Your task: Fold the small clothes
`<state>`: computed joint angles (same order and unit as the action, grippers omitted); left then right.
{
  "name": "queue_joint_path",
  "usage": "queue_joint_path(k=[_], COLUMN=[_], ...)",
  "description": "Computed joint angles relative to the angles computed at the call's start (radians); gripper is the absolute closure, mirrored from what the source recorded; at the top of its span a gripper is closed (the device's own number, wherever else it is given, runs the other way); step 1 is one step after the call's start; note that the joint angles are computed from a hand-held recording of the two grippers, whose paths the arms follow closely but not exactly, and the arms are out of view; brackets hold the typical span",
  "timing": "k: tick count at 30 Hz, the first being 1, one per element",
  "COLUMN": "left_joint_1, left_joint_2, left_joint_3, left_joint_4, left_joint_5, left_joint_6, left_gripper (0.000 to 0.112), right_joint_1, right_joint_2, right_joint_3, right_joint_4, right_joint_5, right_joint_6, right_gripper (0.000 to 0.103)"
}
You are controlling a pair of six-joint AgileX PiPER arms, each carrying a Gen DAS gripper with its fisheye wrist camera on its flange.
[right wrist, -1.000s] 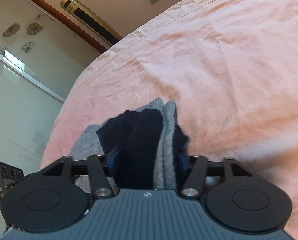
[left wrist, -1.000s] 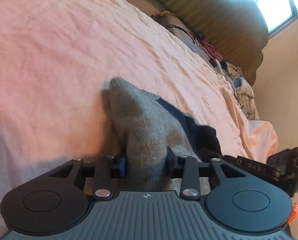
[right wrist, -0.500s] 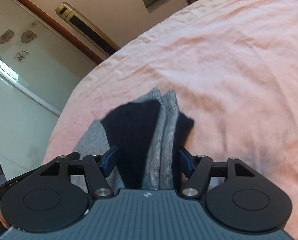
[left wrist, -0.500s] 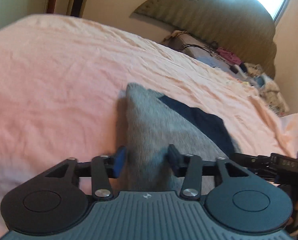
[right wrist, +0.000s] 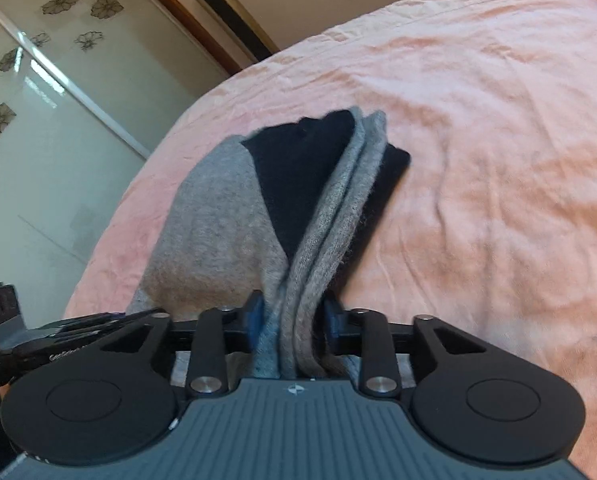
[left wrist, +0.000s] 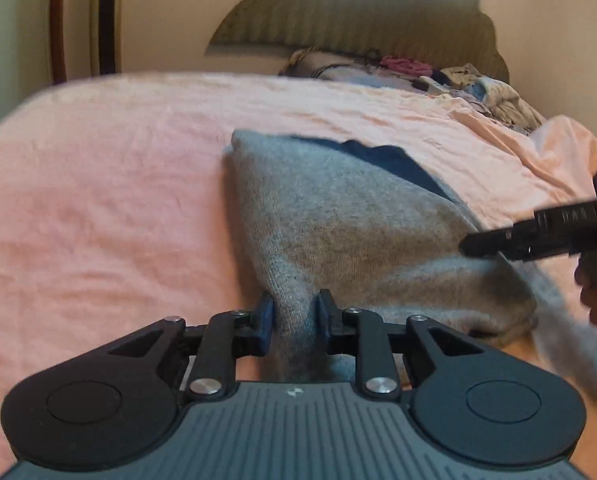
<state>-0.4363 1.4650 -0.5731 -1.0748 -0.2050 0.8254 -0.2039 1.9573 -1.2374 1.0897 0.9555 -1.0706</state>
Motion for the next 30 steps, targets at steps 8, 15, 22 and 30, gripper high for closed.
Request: queue_joint_path(k=[8, 15, 22, 30], left_joint_1=[-0.382, -0.33, -0.282, -0.176], left_joint_2=[0.017, 0.068, 0.009, -0.25], left_joint_3=[0.125, 0.093, 0.151, 0.243], left_joint_4=[-0.123, -0.13, -0.131, 0.12], left_joint_5=[-0.399, -0.395, -0.336, -0.117], left_joint_6=[0.28, 0.23, 0.231, 0.005], left_gripper=[0.042, 0.104, 0.105, 0.059], right_joint_1=[-0.073, 0.058, 0.025, -0.029], right_joint_2=[-0.176, -0.224, -0.231, -0.167], right_joint_3=[0.121, 0.171, 0.169, 0.059], right_joint_4=[0.035, -0.126, -0.164, 0.026], right_joint_5=[0.087, -0.084, -0.003, 0.038], right_joint_6=[-0.09, -0.086, -0.08, -0.088], right_gripper=[0.054, 0.09, 0.091, 0.03])
